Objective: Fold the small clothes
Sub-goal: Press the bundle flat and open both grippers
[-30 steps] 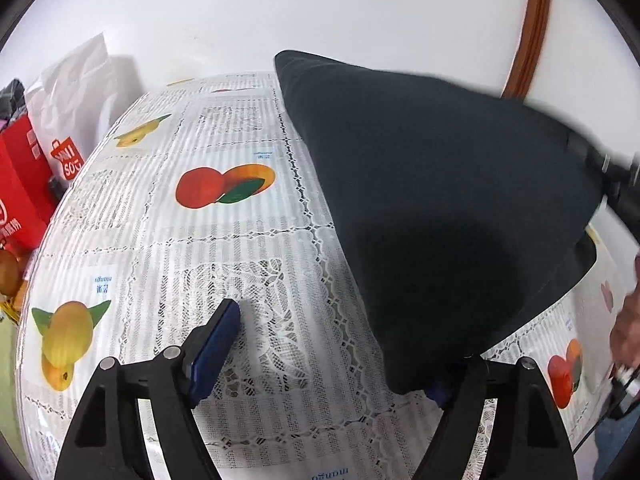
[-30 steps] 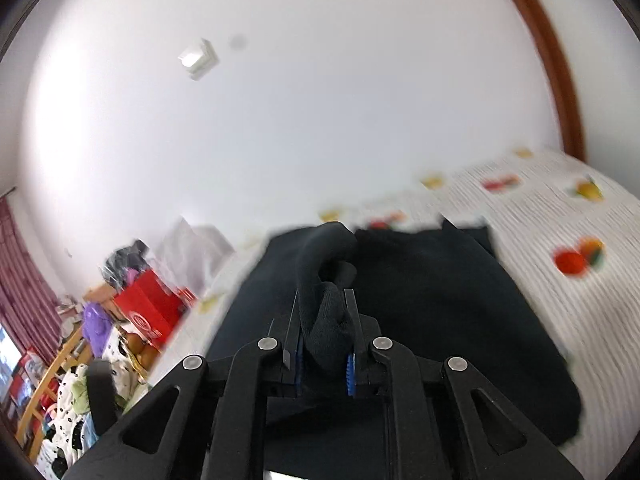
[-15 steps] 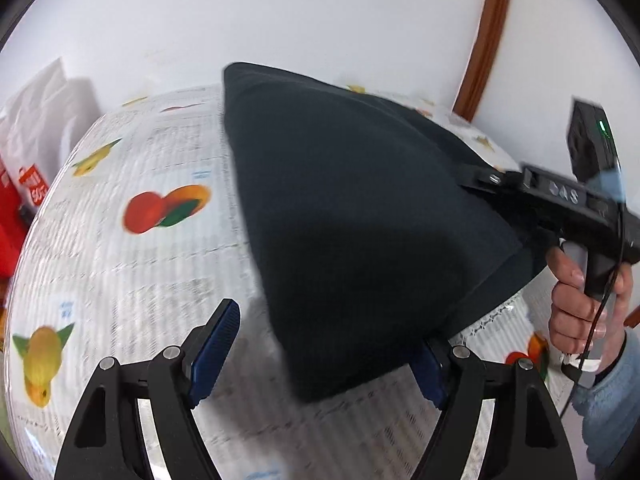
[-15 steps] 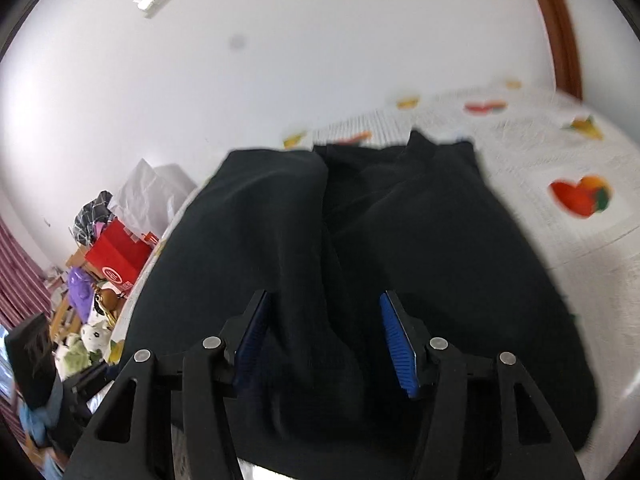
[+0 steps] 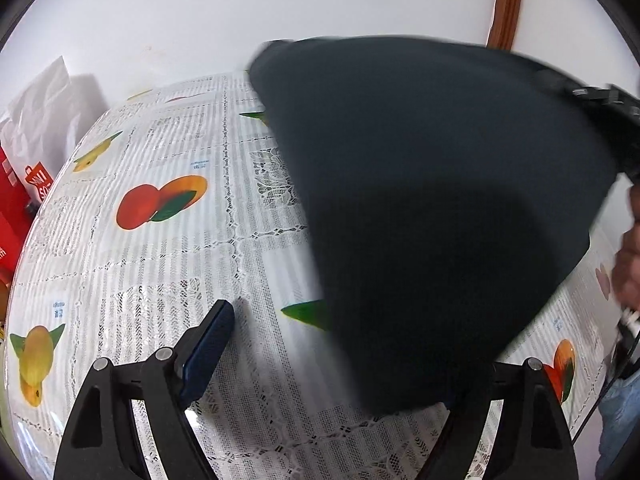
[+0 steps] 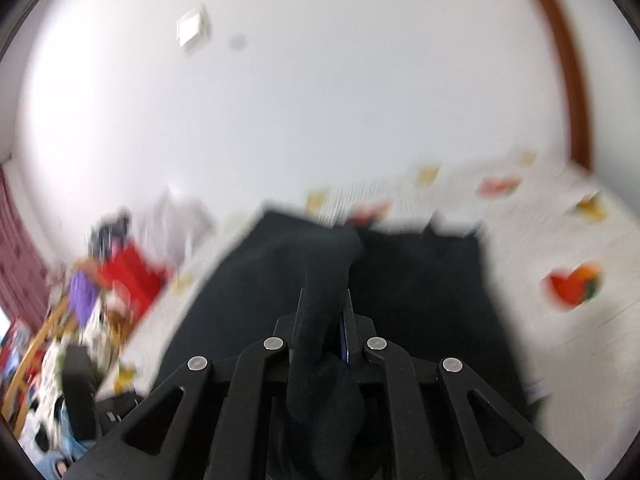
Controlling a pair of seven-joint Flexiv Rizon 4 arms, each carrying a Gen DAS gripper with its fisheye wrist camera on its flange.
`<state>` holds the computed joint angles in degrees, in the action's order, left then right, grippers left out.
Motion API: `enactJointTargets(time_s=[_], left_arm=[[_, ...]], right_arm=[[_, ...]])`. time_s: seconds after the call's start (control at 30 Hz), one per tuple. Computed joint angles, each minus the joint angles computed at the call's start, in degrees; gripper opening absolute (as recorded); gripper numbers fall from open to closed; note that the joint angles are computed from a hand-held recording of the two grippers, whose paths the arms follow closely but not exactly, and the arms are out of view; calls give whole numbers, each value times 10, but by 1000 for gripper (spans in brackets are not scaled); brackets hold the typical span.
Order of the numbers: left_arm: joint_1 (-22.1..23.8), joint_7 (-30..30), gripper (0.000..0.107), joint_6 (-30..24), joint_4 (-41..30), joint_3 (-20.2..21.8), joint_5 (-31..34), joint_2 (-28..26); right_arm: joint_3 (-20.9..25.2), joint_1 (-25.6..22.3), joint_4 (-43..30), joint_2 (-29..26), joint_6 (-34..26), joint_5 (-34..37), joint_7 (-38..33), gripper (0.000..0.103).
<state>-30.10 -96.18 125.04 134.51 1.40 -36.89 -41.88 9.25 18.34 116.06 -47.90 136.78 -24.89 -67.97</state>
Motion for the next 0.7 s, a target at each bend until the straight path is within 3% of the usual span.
enactJointTargets(time_s=[0.03,0.1,0.2,0.3,0.4,0.47,0.53,0.6,0.63,0.67,0.7], left_arm=[[-3,-1,85,2,3,0,-2,1],[-7,-6,86,10,12,-1,-2,3],[-9,-3,87,9,13,-1,-5,5],[-8,-2,87,10,13,-1,-4,4],[9,-12,83,31,20,-14,33,6],[18,-20,83,55,23,-19,57,5],[0,6,84,40,8,-12,38,7],[-30,45,84,5,-15,3,-7,4],[-50,65,85,-15,-27,14,-39,0],[-61,77,87,-28,-35,19,-64,-4],[-56,70,87,-29,-36,15,-61,-4]], right_arm=[[-13,14,13,7,36,49,-23,10],[-23,16,22,12,40,78,-31,10],[-43,18,17,4,-27,97,-33,11],[-31,-10,7,-14,-103,61,-22,13],[-21,-25,8,-14,-104,52,-31,21],[-9,-34,3,-14,-97,47,-28,38],[4,-51,-9,-18,-109,17,-19,47],[7,-53,-27,-22,-133,5,-8,47],[5,-47,-40,-25,-158,5,0,40],[9,-50,-49,-26,-180,-3,6,17],[5,-43,-52,-21,-198,0,8,8]])
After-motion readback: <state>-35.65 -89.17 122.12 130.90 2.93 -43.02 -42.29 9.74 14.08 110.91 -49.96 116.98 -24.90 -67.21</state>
